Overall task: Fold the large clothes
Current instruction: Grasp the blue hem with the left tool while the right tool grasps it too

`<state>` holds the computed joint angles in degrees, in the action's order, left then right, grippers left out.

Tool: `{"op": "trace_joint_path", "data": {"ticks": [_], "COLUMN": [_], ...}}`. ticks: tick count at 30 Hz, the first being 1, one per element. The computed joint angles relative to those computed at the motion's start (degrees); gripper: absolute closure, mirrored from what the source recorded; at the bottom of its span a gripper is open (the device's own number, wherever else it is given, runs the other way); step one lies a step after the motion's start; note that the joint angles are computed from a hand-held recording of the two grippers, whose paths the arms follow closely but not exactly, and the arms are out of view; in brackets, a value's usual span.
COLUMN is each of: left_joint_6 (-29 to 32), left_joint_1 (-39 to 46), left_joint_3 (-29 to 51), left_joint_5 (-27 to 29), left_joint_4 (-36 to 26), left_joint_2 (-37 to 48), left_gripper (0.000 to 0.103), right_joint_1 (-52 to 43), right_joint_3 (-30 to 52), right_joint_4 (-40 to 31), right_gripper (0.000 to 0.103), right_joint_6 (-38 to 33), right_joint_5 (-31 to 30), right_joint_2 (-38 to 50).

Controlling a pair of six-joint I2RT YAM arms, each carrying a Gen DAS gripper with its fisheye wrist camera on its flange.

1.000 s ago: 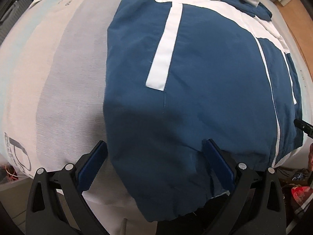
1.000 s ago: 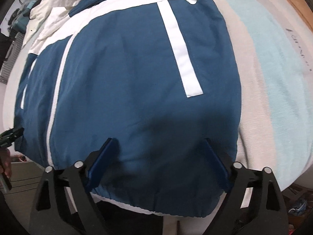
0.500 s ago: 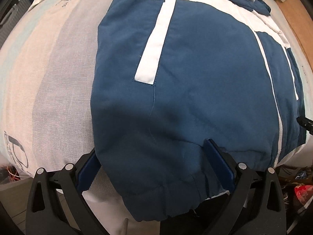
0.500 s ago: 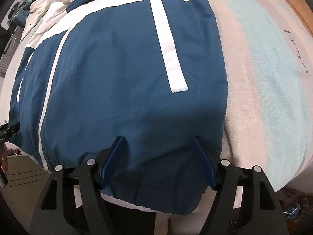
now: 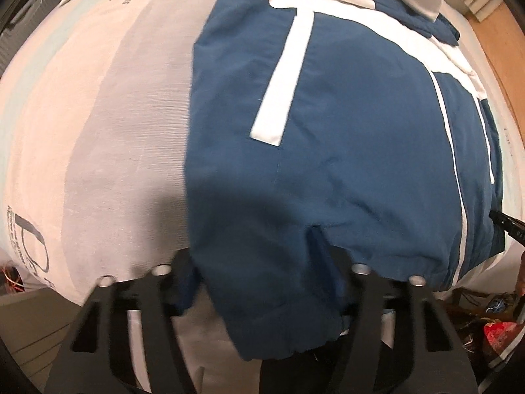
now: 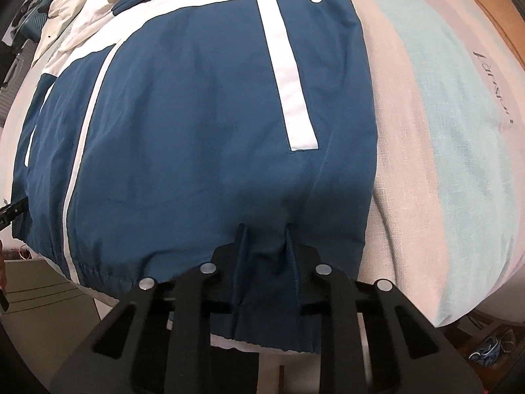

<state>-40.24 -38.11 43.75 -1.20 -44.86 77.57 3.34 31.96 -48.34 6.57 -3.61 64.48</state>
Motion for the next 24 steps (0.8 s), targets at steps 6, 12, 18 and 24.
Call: {"op": "trace_joint_path", "data": {"ticks": [6,12,18,24], "left_joint_6": [2.0,4.5,6.8,5.5], "left_joint_1": [5.0,7.1,4.8,4.3], "left_joint_3": [-2.1,-4.0,-4.0,-2.4], "left_joint_5": [2.5,2.9,2.1,-0.1], "left_joint_4": [-0.6,-1.2,-3.1,-2.0], "left_joint_2": [-3.3,-5.0,-5.3,-1.8], "left_gripper": [0.051,0.027,0.039,0.027], "right_joint_1": [-4.5,-9.4,-13.1,-25.0], "right_joint_3": [1.9,1.2,1.6,3.3], "right_joint_4": [-2.3,-4.2,-4.3,-7.1], "right_gripper": [0.065,0.054,0.035,0.035], "right_joint_6": [-2.3,-6.9,-9.6,-18.4], "right_joint_5": [-0.2,-2.1,-8.0,-11.6], "right_joint_2": [0.1,-1.8,0.3,-0.4]}}
